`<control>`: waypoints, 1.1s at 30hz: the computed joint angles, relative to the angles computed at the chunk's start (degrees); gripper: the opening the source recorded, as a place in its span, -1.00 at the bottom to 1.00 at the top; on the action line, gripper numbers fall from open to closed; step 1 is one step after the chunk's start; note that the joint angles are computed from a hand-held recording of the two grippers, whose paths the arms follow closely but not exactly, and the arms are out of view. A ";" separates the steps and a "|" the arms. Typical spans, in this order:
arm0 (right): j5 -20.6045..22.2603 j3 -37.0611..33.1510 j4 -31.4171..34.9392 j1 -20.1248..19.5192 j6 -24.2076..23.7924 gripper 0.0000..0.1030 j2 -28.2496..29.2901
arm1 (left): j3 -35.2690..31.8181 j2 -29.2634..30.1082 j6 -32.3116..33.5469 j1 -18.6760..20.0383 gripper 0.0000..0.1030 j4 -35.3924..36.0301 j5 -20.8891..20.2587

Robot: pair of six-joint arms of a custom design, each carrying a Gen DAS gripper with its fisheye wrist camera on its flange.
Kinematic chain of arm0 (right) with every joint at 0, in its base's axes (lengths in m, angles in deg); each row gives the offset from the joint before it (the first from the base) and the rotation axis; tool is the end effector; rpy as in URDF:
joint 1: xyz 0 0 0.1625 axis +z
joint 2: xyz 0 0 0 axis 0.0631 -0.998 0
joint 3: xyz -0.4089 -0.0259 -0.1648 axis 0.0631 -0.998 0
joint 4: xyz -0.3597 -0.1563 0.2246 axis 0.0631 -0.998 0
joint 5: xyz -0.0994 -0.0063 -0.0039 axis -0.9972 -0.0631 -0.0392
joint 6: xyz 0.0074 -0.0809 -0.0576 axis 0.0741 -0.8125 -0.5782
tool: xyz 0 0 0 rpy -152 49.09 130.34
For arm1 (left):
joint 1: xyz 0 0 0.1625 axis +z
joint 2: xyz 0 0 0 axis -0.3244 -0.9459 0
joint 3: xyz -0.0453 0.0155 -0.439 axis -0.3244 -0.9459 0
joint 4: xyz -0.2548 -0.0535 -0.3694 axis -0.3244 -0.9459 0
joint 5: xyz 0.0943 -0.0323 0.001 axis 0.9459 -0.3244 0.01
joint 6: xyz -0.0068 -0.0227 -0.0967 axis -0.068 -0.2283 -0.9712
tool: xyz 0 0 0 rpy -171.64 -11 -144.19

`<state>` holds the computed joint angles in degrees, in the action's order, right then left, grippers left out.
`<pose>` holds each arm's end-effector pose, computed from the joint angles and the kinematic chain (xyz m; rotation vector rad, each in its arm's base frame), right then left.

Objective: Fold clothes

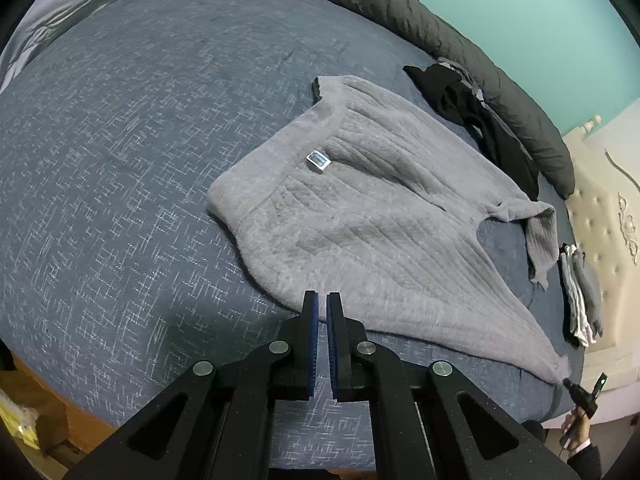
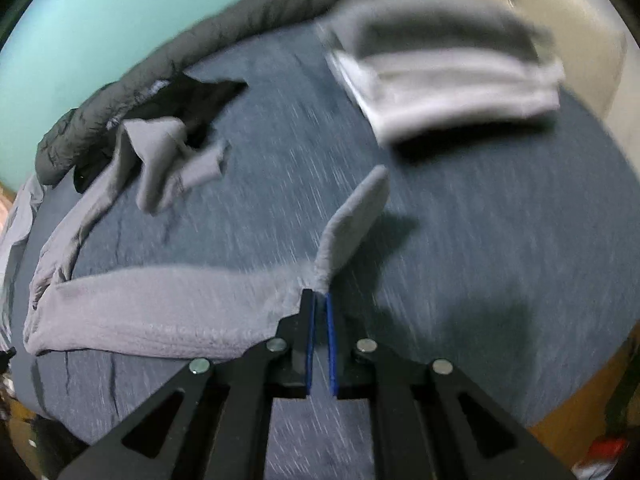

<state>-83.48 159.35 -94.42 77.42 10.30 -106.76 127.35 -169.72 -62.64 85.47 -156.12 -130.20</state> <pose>-0.0052 -0.5808 0.4421 -0.1049 -2.4315 0.7266 -0.0489 -0.5947 0.4349 -0.2430 2.6036 -0.7409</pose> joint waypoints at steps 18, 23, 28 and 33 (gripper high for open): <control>1.44 -5.54 4.69 2.10 -8.57 -0.04 6.16 | -0.39 1.52 -1.95 0.63 -0.82 1.93 0.57; -2.27 -9.48 8.62 4.38 -11.70 -0.04 12.39 | -0.60 0.63 -2.56 1.46 -0.66 2.98 1.53; -7.01 -10.75 10.93 5.25 -15.50 -0.04 15.48 | -0.49 0.08 -3.60 2.83 -0.35 3.08 2.10; -8.23 -10.31 10.38 4.83 -16.92 -0.14 15.74 | -0.04 -0.08 -4.56 3.78 -0.28 2.17 2.08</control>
<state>-91.71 149.04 -84.05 82.26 -6.62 -91.02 127.31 -169.80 -67.21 89.25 -153.95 -128.11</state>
